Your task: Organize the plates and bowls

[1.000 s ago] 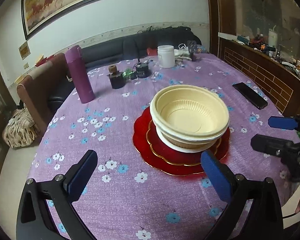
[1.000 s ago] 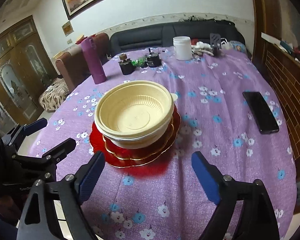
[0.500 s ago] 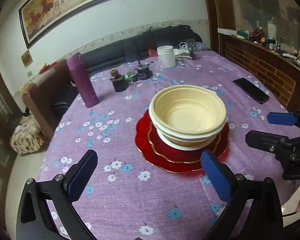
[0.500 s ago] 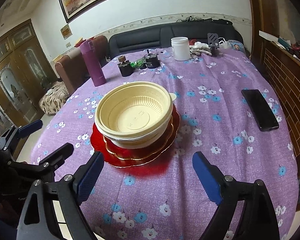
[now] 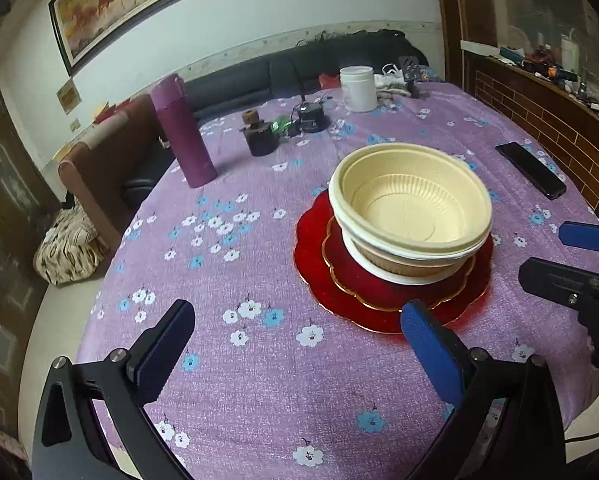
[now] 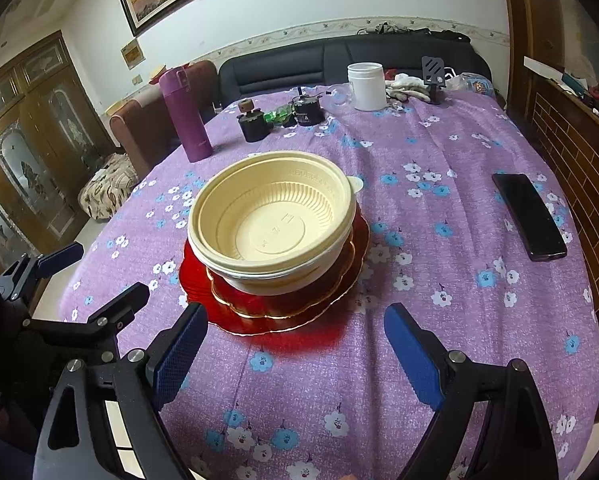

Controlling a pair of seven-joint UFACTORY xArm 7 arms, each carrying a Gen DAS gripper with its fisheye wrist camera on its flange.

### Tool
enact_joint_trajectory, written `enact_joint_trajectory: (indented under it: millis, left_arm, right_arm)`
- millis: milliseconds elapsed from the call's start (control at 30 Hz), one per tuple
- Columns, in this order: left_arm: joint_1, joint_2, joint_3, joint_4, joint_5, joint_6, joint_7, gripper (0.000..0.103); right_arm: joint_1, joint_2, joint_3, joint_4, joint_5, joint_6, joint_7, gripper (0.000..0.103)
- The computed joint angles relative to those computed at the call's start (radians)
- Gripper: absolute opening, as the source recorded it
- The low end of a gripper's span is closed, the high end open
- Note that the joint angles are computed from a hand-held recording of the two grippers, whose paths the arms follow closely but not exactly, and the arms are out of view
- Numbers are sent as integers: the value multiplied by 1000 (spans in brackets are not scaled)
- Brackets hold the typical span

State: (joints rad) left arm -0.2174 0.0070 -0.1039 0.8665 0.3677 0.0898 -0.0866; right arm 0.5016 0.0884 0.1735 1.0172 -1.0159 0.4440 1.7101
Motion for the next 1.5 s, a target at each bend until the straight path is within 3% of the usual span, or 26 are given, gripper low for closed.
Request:
enact_joint_trajectory:
  millis: [100, 400, 767, 1100, 1500]
  left_arm:
    - [-2, 12, 6, 15, 73, 14, -68, 103]
    - [-16, 33, 22, 41, 133, 33, -123, 103]
    - [-26, 65, 27, 70, 99, 41, -97, 103]
    - [-53, 90, 59, 97, 172, 38, -160, 103]
    - [-59, 110, 58, 120, 128, 45, -120, 103]
  right_arm:
    - [0, 11, 3, 11, 35, 15, -41, 92]
    - [8, 27, -12, 25, 65, 22, -81, 92]
    - [7, 36, -24, 33, 82, 26, -96, 92]
    - [4, 42, -30, 38, 90, 24, -106, 92]
    - [3, 50, -37, 53, 92, 38, -120, 92]
